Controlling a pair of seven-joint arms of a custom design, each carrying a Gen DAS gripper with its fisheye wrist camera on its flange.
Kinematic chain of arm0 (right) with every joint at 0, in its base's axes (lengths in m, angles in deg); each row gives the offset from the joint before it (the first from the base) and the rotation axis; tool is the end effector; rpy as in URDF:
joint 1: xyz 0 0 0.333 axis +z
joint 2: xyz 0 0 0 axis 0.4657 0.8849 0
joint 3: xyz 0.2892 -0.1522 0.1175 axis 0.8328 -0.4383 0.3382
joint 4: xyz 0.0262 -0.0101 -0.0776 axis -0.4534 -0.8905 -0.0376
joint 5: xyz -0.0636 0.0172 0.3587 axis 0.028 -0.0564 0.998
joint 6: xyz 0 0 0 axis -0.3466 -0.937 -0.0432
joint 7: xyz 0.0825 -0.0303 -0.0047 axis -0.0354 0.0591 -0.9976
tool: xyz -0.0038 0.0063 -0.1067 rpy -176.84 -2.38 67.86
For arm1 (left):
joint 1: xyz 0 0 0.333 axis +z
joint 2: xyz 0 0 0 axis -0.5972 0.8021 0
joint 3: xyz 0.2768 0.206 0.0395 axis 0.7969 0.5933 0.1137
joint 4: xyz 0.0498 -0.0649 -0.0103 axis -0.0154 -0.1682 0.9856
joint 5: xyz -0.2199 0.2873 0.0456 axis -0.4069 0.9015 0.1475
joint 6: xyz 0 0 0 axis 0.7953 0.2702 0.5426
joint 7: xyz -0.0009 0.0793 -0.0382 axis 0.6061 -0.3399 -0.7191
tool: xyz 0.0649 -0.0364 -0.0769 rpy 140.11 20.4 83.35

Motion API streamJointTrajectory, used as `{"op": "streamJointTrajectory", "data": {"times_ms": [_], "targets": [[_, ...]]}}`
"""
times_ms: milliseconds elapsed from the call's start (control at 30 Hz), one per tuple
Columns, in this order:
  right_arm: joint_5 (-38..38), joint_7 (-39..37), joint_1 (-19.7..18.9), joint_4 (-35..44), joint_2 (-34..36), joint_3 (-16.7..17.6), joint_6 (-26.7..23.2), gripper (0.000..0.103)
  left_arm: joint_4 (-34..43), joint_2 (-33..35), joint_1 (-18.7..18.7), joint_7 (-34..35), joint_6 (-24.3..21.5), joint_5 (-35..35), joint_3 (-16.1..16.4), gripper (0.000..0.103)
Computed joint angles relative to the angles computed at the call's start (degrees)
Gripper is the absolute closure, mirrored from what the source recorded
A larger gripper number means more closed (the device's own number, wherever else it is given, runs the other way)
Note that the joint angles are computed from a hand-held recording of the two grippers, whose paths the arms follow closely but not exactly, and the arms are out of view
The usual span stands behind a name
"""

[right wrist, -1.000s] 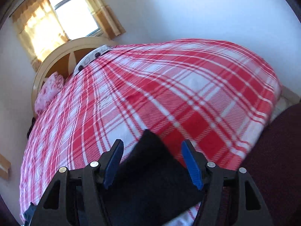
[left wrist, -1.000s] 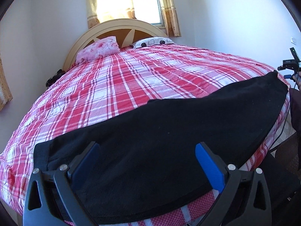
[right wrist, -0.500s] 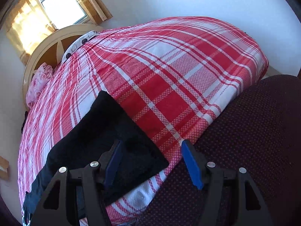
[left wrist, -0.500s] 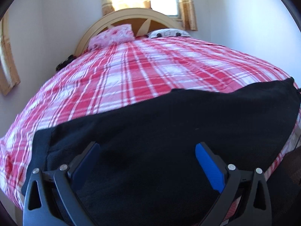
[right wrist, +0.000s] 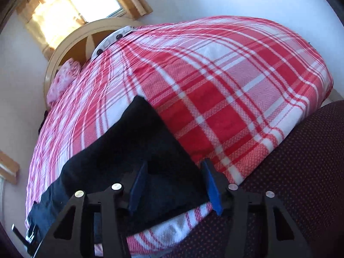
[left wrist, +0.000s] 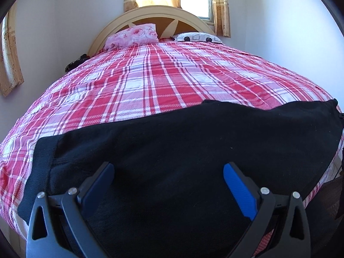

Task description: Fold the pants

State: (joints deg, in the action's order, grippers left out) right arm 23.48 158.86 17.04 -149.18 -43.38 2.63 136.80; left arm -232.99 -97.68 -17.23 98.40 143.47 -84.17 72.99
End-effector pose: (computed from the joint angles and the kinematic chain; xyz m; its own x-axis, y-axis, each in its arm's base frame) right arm 0.7165 -0.0816 0.5183 0.0283 -0.9316 -0.3624 -0.8452 0.1713 -0.5062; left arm 0.3985 0.1072 0.4556 0.2909 -0.9564 -0.0254 -0.6251 -0.1699 -0.7619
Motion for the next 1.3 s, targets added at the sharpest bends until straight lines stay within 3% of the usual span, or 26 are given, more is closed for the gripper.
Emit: {"op": "streamJointTrajectory", "data": {"times_ms": [133,300,567,733,833,967,1167,1300], "targets": [[1.17,-1.05,-0.61,-0.97,-0.59,0.43,-0.88,0.062,0.85,0.47,0.99,-0.29,-1.00,0.00,-0.87,0.000],[3.35,-1.69,-1.54,-0.93,-0.51,0.77,-1.19,0.087,1.09,0.64,0.87,-1.31,-1.50,0.61,-0.58,0.000],[5.61,-3.44,-0.56,-5.62,-3.78,0.60,3.31,0.091,1.11,0.50,0.99,-2.41,-2.12,1.71,-0.41,0.000],[13.48,-13.99,0.98,-12.93,-12.48,2.63,7.48,0.092,1.09,0.56,0.71,-3.05,-1.85,2.09,-0.03,0.000],[16.24,-21.52,4.72,-16.87,-17.82,3.67,10.41,0.092,0.87,0.52,0.28,-3.45,-1.46,2.00,0.27,0.000],[14.62,-28.46,11.63,-19.57,-21.05,5.12,11.98,0.092,0.39,0.30,-3.53,-3.56,-1.11,2.49,4.18,0.000],[4.70,-29.90,22.84,-23.76,-19.55,5.91,15.08,0.092,-0.71,-0.63,-8.76,-3.37,-0.64,3.60,9.50,0.000],[-3.18,-27.91,27.84,-29.04,-18.75,5.57,21.45,0.092,-1.40,-1.01,-11.14,-3.26,0.03,4.38,11.97,0.000]]}}
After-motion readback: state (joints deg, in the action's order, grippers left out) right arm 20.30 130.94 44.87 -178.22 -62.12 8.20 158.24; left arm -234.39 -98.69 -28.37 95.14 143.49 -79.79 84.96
